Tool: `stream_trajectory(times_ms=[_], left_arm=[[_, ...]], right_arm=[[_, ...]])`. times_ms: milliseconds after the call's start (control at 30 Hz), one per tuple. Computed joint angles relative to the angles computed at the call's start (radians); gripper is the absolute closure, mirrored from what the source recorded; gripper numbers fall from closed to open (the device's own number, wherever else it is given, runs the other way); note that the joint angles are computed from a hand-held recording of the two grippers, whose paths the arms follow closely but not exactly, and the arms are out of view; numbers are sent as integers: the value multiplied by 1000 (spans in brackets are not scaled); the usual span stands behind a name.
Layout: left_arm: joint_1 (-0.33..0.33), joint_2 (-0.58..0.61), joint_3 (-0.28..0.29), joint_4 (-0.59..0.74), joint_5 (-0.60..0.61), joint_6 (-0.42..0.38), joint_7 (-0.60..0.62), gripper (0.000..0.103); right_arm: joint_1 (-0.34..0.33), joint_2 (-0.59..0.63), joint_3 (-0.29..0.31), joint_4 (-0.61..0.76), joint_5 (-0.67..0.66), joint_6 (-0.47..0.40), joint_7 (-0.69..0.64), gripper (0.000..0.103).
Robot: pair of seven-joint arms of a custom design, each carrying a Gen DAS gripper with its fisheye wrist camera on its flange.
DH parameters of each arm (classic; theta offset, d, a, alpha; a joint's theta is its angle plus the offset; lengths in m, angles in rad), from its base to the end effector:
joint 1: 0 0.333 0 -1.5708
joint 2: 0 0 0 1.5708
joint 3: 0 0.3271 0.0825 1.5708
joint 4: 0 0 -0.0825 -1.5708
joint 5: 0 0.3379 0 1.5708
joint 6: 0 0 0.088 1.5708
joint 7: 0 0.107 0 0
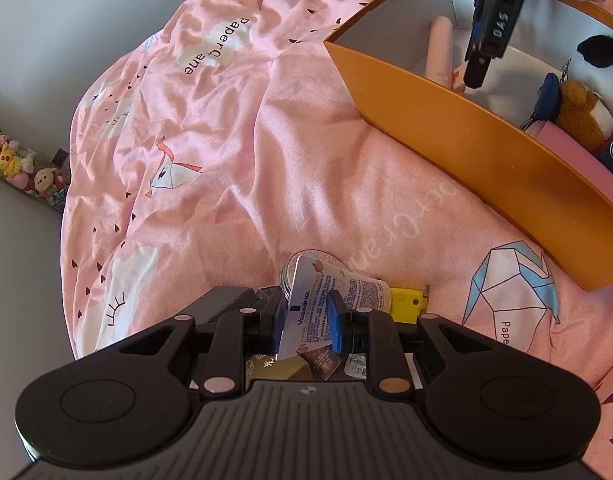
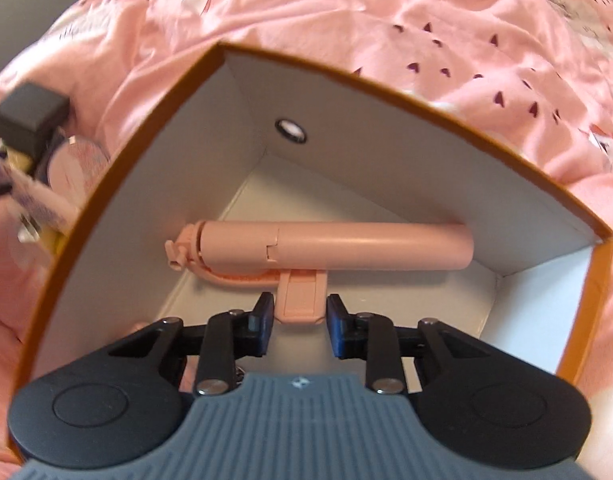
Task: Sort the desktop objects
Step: 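Lower the selfie stick onto the box floor and open the right tool, then withdraw the open right tool from the box while the left tool holds the white tube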
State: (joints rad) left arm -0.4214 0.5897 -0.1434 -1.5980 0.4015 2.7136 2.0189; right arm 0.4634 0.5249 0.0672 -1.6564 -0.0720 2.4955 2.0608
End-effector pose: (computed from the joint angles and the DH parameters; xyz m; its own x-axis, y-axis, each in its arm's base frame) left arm 0.5965 -0.3698 0.3844 -0.8448 -0.3228 -0.4267 -0.1925 0.9275 -0.3205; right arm 0.5868 0.3361 0.3747 0.0942 -0.9879 -0.1235 -0.9568 -0.0555 -0.2855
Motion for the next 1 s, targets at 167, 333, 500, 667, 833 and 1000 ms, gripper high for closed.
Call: stream_trajectory(times_ms=[167,333,500,667,833,1000], left_arm=[[2,-2,0,-4,0,4,5,77],[2,-2,-1,-3,-1,2,6,77],[-5,-8,2,-10,8,6,3,77],[-6,-8,3,-12,8,8,0,77],[-6,-6,2,-9,9,7,-2,77],[-3,-6,-1,-8,7,7,2,77]], right_arm=[[-6,-26,-5,-8,43,45,88,73],[-27,5,20,14,67,43,53,74],[-20,19,13,41,54,52,23,78],[-22,-2,18,38,-4,31,-120,69],[-18,-15,28,5,-51,49,-311,50],[-16,12,26,-5,-29,92,-354,53]])
